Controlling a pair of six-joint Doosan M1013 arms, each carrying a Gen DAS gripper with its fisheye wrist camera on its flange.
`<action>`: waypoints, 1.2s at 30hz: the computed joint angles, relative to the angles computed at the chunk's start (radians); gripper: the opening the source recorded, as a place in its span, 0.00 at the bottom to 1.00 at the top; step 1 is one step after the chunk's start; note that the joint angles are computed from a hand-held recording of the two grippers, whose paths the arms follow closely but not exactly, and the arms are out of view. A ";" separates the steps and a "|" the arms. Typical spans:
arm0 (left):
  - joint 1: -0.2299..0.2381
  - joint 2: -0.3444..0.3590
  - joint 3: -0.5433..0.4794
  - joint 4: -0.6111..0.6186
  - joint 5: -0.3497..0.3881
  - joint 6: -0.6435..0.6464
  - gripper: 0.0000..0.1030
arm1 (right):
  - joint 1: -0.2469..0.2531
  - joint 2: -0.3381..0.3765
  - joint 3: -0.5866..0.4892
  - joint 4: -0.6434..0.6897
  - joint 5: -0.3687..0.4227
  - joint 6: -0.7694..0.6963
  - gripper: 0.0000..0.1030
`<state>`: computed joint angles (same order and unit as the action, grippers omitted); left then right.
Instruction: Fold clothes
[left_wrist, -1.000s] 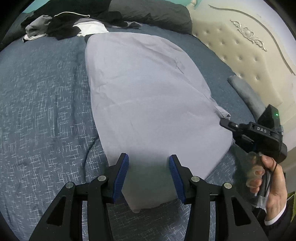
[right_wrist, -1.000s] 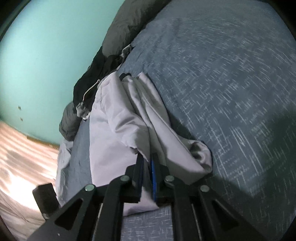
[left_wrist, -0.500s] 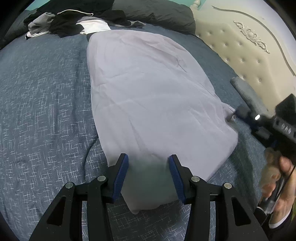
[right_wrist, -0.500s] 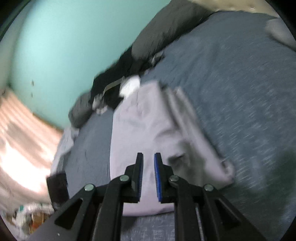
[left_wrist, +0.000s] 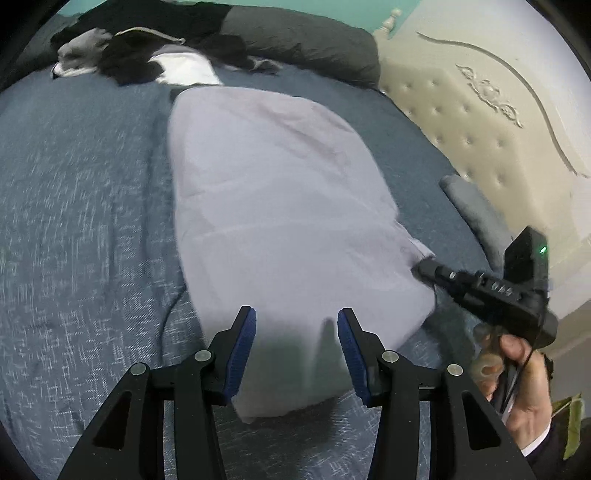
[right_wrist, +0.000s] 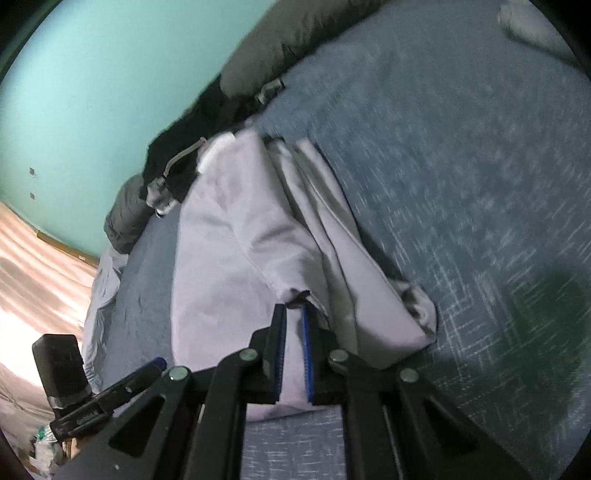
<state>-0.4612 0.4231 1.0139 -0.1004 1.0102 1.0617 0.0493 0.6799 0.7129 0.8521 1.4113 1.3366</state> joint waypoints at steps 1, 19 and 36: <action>-0.005 0.005 -0.003 0.008 0.004 0.005 0.48 | -0.001 -0.005 0.002 0.015 -0.009 -0.009 0.09; -0.019 0.032 -0.008 0.027 0.075 0.013 0.47 | 0.010 0.009 0.015 -0.043 0.041 -0.005 0.01; -0.022 0.013 0.013 0.009 0.082 0.016 0.47 | 0.020 0.015 0.012 -0.043 0.102 -0.014 0.01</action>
<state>-0.4830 0.4365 1.0272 -0.0917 1.0925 1.0773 0.0696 0.6952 0.7251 0.8095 1.5136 1.3223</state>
